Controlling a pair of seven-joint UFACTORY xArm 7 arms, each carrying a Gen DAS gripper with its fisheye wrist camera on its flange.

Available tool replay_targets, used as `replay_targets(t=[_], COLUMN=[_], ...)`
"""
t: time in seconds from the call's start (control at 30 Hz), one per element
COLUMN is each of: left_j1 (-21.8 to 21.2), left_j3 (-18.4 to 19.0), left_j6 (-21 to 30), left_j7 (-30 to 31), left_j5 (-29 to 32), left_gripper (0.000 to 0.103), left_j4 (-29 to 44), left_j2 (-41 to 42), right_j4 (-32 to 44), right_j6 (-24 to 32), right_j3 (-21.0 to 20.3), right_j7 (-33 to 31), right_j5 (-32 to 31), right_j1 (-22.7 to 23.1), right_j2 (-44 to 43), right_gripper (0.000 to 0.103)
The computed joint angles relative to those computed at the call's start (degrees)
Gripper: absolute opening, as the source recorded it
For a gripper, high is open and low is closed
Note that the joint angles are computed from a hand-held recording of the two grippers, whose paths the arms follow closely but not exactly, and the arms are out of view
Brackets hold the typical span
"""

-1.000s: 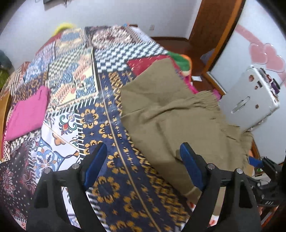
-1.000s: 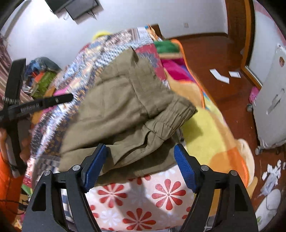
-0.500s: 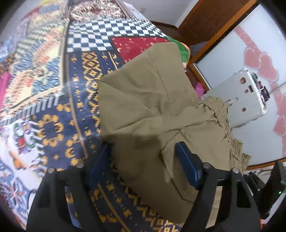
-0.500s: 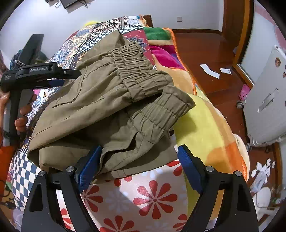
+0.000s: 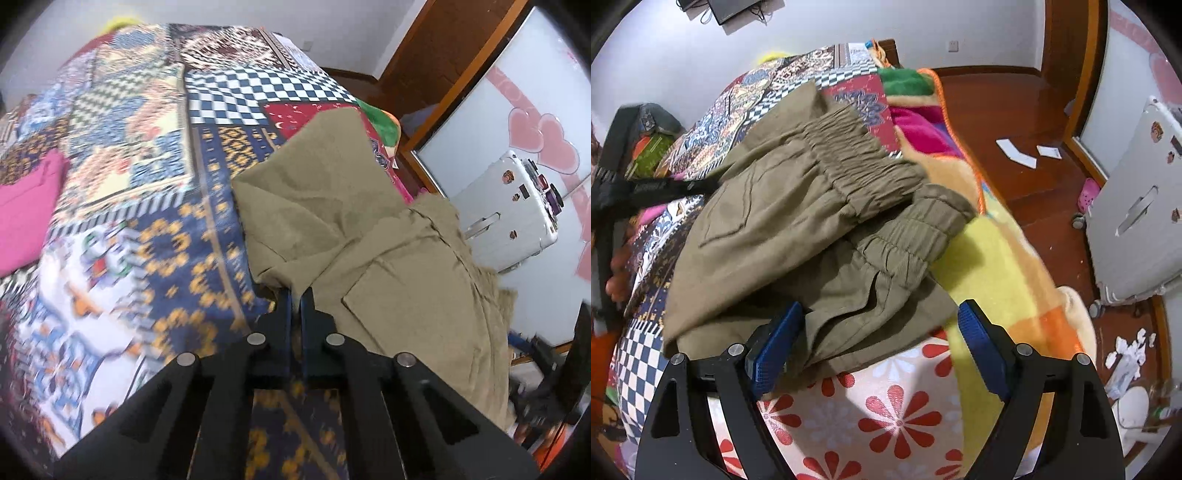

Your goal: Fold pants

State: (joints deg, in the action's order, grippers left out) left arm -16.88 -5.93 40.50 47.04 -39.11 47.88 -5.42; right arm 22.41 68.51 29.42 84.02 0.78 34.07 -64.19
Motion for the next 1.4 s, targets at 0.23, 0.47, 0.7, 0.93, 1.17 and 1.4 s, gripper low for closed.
replay_targets(t=[0.23,0.47,0.7,0.93,1.17,1.4], left_j1=[3.51,7.01,7.09,0.77,0.88,2.0], left_j3=[5.81,11.76,11.7,9.04,3.85,0.97], left_j6=[4.82,7.83,5.62,0.76,-3.28,-1.94], left_j7=[3.16,2.79,2.09,1.24,-3.56,-1.64], left_j5=[-0.86,4.58,7.29,2.87,5.76,4.27], left_gripper=[0.001,0.0,0.033,0.069,0.081,0.077], left_j4=[-8.67,-16.89,-17.4,-12.78,-2.65,1.7], left_j2=[-12.21,-24.64,-25.59,-18.11,-2.86,3.61], right_j4=[3.93,7.71,10.39,7.5,-0.41,0.86], right_j6=[3.63,2.4,-2.03,-8.65,-14.97,-10.43], right_j3=[1.24,2.62,4.32,3.48,-0.83,-1.78], right_j7=[-1.18,-2.98,-2.29,0.47,2.95,0.16], right_j5=[-2.41,-4.16,-5.25,-2.85,0.66,-1.3], right_j1=[-1.73,-3.83,-5.86,-3.97,1.15,1.12], right_j2=[0.06,2.94,6.36,11.18,8.5,9.99], right_gripper=[0.083,0.083,0.085,0.085,0.086,0.086])
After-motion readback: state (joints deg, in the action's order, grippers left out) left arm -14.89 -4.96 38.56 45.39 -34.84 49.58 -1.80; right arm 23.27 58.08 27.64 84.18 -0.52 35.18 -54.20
